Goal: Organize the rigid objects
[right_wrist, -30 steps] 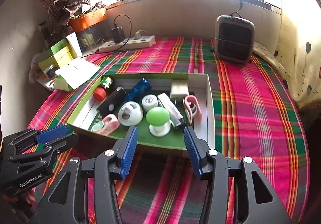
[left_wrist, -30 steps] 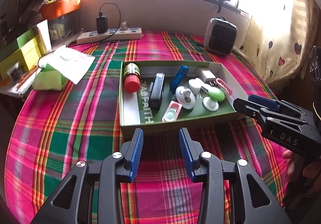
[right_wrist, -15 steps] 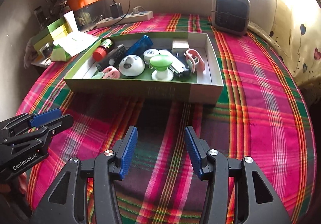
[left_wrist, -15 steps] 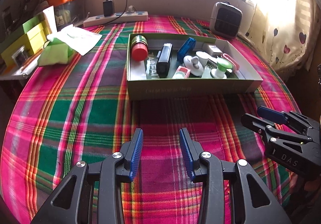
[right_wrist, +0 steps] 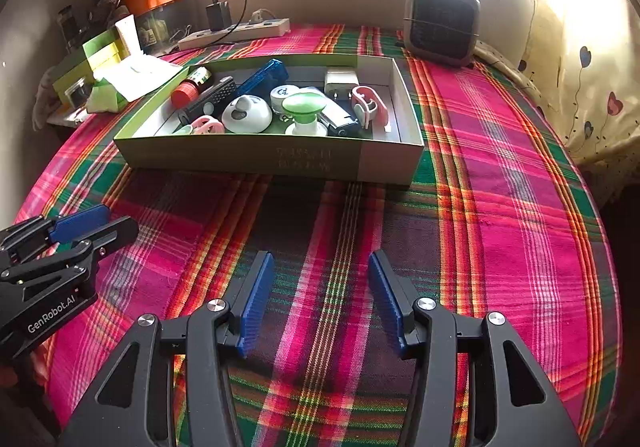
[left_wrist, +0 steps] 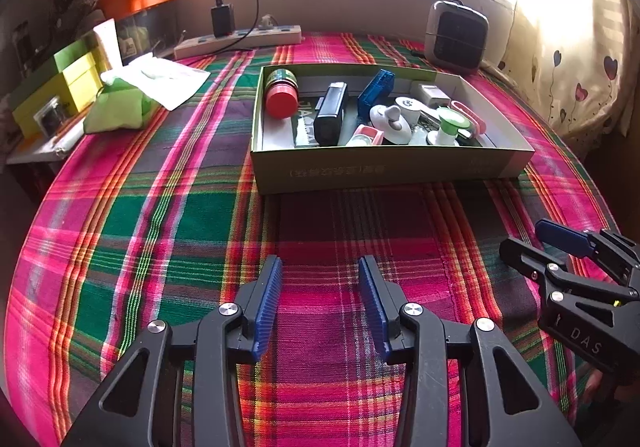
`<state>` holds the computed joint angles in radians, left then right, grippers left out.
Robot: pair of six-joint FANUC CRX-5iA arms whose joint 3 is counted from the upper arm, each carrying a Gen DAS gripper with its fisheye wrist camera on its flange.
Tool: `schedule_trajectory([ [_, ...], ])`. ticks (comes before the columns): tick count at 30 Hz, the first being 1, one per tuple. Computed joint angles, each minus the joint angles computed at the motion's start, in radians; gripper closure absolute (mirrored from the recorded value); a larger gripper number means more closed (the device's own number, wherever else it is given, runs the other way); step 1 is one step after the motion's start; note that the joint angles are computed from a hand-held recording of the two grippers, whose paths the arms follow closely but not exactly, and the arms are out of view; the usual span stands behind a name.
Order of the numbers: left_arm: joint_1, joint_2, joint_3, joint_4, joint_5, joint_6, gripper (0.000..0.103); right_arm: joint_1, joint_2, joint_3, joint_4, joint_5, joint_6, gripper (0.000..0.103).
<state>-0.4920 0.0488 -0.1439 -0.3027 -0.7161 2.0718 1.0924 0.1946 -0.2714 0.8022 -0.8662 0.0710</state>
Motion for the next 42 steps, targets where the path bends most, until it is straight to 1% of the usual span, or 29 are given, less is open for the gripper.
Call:
schedule_trajectory([
  [2,-0.016,0.009,0.019,-0.034,-0.023,0.027,0.064,0.002,-0.003,-0.003,-0.001,0.000,-0.006,0.046],
  [4,-0.027,0.016,0.033,-0.058,-0.042,0.051,0.064,0.006,0.000,0.000,-0.002,-0.021,-0.016,0.045],
  [6,-0.037,0.023,0.045,-0.077,-0.057,0.066,0.061,0.006,0.001,0.001,-0.003,-0.027,-0.022,0.044],
  [8,-0.035,0.023,0.042,-0.070,-0.052,0.059,0.057,0.007,0.001,0.002,-0.004,-0.033,-0.026,0.042],
  [12,-0.027,0.020,0.032,-0.043,-0.035,0.033,0.050,0.005,0.000,0.002,-0.006,-0.032,-0.029,0.041],
  [14,-0.030,0.023,0.035,-0.045,-0.037,0.029,0.048,0.006,0.001,0.002,-0.006,-0.034,-0.027,0.040],
  [17,-0.033,0.024,0.037,-0.048,-0.040,0.031,0.047,0.005,0.001,0.002,-0.010,-0.030,-0.020,0.037],
  [42,-0.033,0.023,0.038,-0.048,-0.042,0.031,0.047,0.006,0.005,0.007,-0.011,-0.031,-0.017,0.035],
])
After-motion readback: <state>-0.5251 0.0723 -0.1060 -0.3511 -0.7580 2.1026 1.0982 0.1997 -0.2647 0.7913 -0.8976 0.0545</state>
